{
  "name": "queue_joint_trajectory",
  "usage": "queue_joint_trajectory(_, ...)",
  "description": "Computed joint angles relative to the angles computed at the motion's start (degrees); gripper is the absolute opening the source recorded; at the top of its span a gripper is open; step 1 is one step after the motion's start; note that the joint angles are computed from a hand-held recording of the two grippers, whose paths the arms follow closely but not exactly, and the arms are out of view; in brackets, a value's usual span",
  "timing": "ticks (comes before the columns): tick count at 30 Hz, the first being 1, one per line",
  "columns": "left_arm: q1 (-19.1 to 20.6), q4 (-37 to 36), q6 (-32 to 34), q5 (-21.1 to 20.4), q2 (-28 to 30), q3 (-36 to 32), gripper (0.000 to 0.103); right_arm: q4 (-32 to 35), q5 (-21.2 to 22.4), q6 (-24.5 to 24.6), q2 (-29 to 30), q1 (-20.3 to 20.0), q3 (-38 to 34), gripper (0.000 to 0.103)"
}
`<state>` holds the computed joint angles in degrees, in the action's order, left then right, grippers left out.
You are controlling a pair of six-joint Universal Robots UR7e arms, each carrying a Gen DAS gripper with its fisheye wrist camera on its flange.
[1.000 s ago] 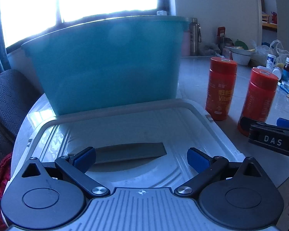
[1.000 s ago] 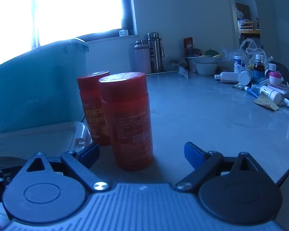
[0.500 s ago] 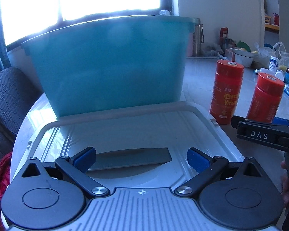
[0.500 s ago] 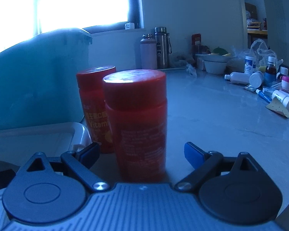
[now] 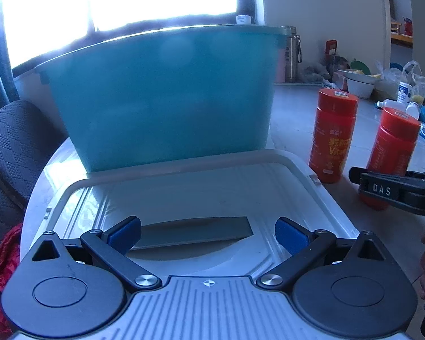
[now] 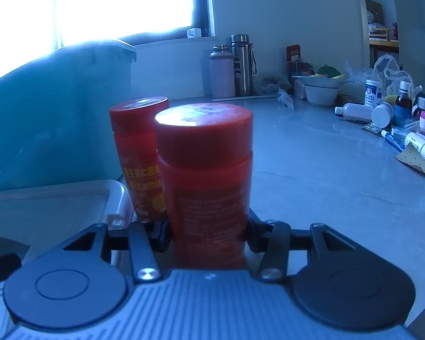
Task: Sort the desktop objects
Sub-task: 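Close the right gripper around the nearer red jar, then lift the red jar with the right gripper while the left gripper grasps the other red jar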
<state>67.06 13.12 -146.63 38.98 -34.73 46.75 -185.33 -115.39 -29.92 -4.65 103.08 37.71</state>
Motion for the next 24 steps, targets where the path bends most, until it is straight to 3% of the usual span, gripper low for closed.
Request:
queue_joint_trajectory(12, -0.9, -0.6, 1.6, -1.3, 1.0, -0.5, 0.102, -4.5, -0.5, -0.5, -3.6, 0.4, 6.3, 0.050)
queue_joint_trajectory(24, -1.6, -3.2, 0.4, -1.3, -0.4, 3.3, 0.102, -9.2, -0.7, -1.7, -8.0, 0.6, 13.6, 0.050)
